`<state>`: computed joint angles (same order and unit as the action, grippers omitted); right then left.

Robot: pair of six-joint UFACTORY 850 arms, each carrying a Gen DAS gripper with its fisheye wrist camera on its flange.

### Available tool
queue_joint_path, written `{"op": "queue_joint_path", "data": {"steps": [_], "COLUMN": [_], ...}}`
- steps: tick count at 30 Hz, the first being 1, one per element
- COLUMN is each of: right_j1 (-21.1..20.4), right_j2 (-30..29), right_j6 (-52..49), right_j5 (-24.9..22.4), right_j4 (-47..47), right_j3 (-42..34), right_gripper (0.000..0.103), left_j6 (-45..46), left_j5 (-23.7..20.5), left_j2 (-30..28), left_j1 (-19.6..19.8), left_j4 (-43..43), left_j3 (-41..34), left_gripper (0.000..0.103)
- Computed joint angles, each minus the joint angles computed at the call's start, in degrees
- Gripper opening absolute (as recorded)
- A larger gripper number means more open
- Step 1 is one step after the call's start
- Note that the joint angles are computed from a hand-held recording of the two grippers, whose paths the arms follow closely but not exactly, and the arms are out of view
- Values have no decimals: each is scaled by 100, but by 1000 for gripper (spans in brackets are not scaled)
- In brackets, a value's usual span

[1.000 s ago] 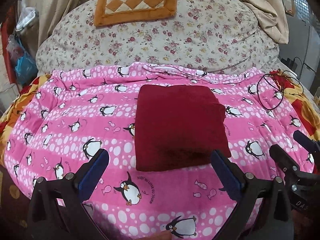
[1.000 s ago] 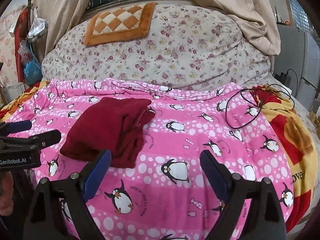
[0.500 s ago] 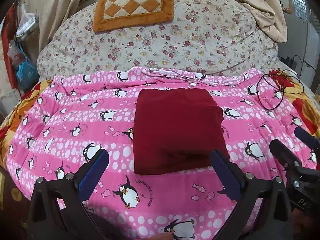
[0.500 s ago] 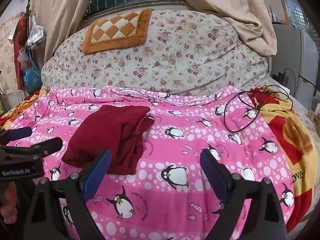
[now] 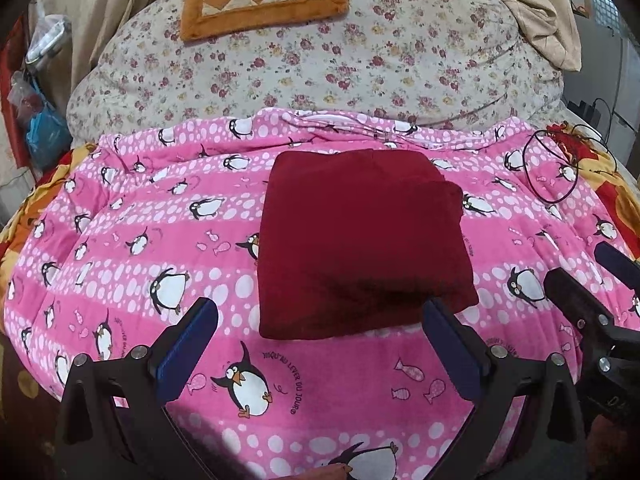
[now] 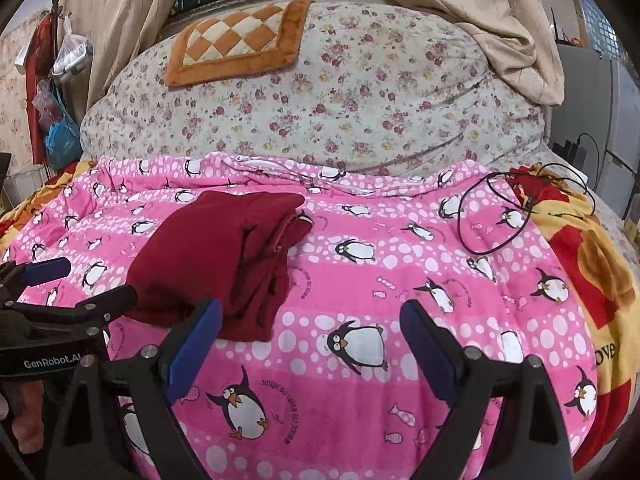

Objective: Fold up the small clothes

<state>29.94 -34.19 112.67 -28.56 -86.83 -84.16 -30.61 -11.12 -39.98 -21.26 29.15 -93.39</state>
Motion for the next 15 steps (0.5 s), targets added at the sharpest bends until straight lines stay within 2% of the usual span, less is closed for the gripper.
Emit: {"op": "queue_joint_path", "data": {"steps": [3, 7, 11, 15], "right_j1": [10, 0, -1, -4], "right_j2": [-46, -83, -103, -113], "right_j6": [-99, -223, -240, -232], "right_j5": [-27, 15, 18, 15], "right_j4": [48, 139, 143, 133], "right_j3": [-56, -103, -122, -121], "right_gripper": [93, 93, 93, 93], "left_j6": [226, 960, 704, 883], "left_j5": [-28, -56, -32, -79], "left_j2": [-54, -122, -136, -160], "left_j1": [8, 51, 42, 39], "left_j4": [-260, -1097, -808, -970], "left_j3": [-51, -121, -98, -125], "left_gripper": [96, 96, 96, 96]}}
